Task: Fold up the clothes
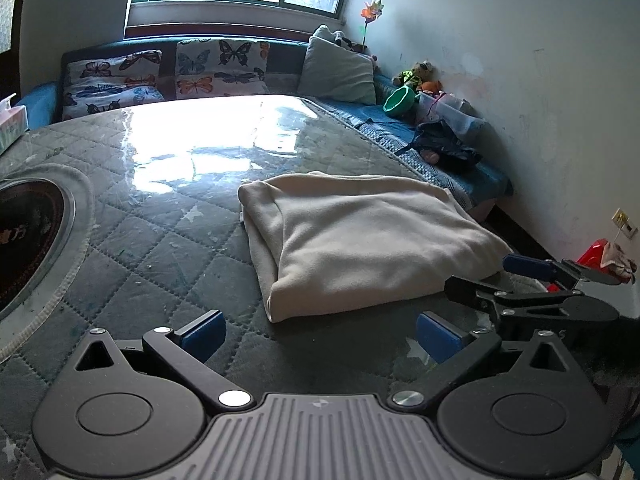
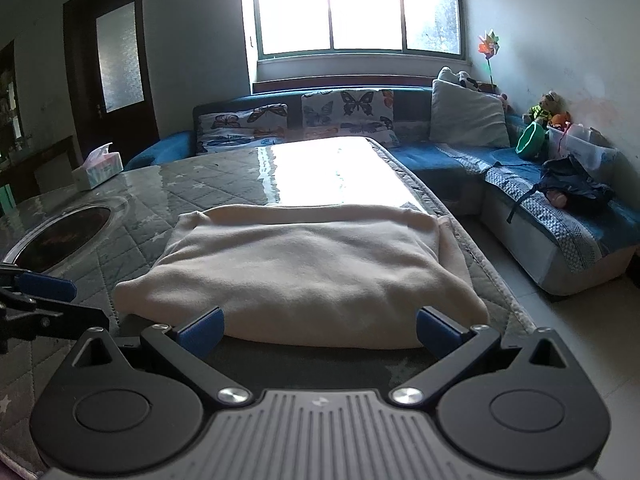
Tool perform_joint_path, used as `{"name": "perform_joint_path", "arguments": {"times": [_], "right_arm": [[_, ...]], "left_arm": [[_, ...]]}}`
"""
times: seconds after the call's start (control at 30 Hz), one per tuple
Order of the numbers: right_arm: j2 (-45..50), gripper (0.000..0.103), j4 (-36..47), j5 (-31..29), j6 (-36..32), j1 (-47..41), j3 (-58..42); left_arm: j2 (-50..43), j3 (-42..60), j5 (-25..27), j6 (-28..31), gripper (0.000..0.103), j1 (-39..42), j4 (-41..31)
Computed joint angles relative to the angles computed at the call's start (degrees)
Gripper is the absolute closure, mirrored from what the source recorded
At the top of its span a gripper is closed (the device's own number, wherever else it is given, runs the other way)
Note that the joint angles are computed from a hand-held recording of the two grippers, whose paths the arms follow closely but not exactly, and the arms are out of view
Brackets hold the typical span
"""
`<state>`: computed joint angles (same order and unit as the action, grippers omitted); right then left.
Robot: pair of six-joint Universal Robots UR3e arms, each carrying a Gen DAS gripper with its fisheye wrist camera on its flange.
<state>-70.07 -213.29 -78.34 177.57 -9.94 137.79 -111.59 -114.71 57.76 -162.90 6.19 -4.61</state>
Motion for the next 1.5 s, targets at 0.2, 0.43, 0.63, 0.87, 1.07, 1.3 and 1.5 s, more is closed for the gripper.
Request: {"name": "perform_joint_path", "arguments": {"times": [0.2,0.43,0.63,0.87,1.07,1.3,1.5], "right_arm": [[-1.0,0.0,0.1,-0.4,-0.2,0.0,1.2],[-1.5,0.0,-0.4,-0.2,-0.3,-0.2,2.3],[-1.5,0.0,-1.0,-0.1,-0.1,-0.4,2.8],[-1.6,0.0,-1.7,-0.1,-0.1,-0.8,3.9],[-2.1,0.0,-1.5,-1.1,0.2,-0.4,4.1],[-2.4,0.0,-2.4,-1.2,0.4,-0.1,4.7],[-2.9,0.0,-3.0,-1.0,0.2,-0.2,5.6]], "left_arm": [[0.1,-0.3,2.4,0.1,0.0,-1.3,0.6],[0.3,-0.7,4.6,0.2,0.0,-2.6,0.5],[0.1,-0.1,6.6,-0.2,0.0,-3.6,-0.3],[0.2,-0.1,8.5,-0.2,0.0,-4.8,-0.1],[0.1,0.2,9.9,-0.2,0.0,-5.8,-0.9],[0.3,0.1,11.5,-0.1,0.0,-6.9,-0.7],[0.5,-0.6,12.5,0.0,0.0,-7.3,0.2]]}}
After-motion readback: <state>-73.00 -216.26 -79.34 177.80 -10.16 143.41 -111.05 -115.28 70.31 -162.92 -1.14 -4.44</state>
